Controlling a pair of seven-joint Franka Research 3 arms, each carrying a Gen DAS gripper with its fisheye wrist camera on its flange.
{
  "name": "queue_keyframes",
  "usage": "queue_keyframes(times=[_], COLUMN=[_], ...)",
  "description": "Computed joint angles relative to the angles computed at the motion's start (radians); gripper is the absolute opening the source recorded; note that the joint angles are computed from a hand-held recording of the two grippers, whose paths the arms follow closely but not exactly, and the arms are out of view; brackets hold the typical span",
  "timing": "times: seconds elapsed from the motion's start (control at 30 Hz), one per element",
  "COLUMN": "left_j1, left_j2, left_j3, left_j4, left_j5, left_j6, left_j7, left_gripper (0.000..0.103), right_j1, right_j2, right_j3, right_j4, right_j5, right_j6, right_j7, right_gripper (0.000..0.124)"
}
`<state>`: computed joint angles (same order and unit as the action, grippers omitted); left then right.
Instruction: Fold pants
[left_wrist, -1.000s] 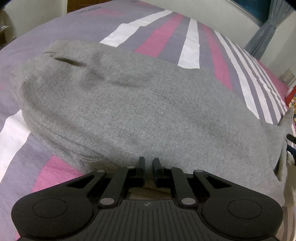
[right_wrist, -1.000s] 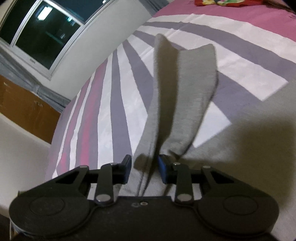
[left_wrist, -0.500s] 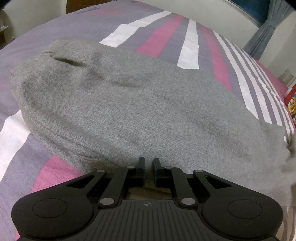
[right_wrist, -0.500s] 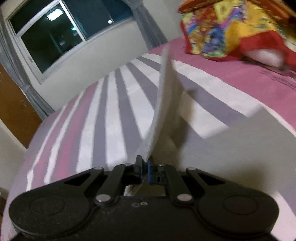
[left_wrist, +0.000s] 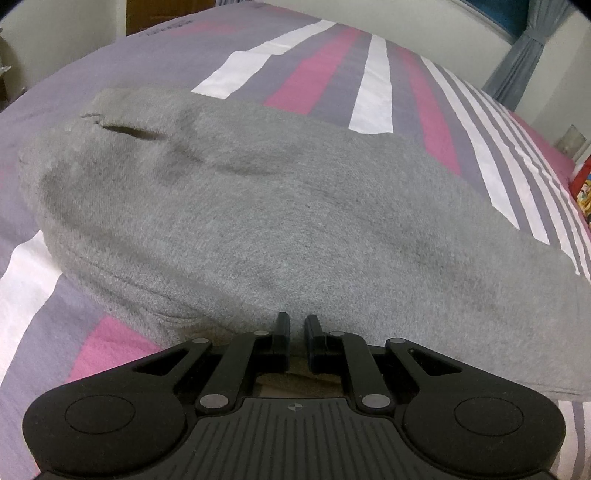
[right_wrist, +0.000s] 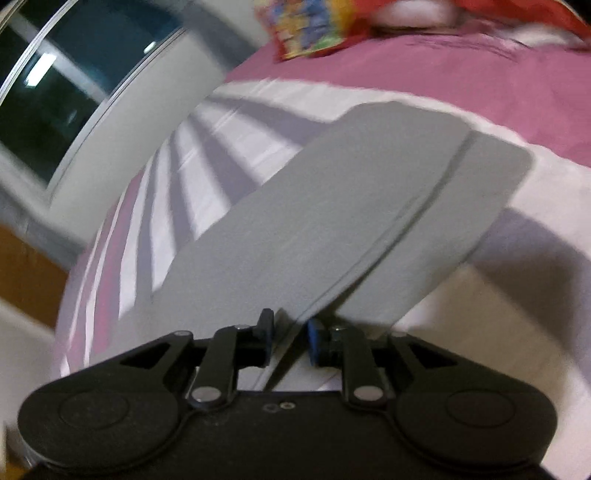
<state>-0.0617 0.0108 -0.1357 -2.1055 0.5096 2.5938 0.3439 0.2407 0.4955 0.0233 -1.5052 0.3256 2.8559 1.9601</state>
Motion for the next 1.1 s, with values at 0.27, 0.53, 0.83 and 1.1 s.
queue_keyframes(times=[0.27,0.53,0.83,1.1], left_j1=[-0.008,-0.016,-0.016,-0.03], left_j2=[0.012,0.016,0.011,-0.005], left_j3=[-0.002,-0.003,-0.003,-0.015], left_j4=[0.025,0.034,0.029,0.043], left_j5=[0.01,0.033,0.047,0.106], left_j6=[-0.036,-0.056,-0.061,-0.102], left_j7=[0.005,-0.014,0.008,0.052], left_gripper=[0.011,0.011,0.011,0.011], right_j1=[0.028,0.068,0.08,0.227], right_j2=[0.151,0.02,-0.031,-0.057], right_j3=[-0.152,-0.212,-0.235,-0.436], right_j4=[0.241,0.056,-0.057,-0.072], right_j5=[-0.146,-0.311,-0.392,-0.695], right_j6=[-0.084,0.003,-0.001,-0.001], right_j7=[0.198,0.197,0.235,0.566], right_gripper=[0.01,0.005,0.005,0.023])
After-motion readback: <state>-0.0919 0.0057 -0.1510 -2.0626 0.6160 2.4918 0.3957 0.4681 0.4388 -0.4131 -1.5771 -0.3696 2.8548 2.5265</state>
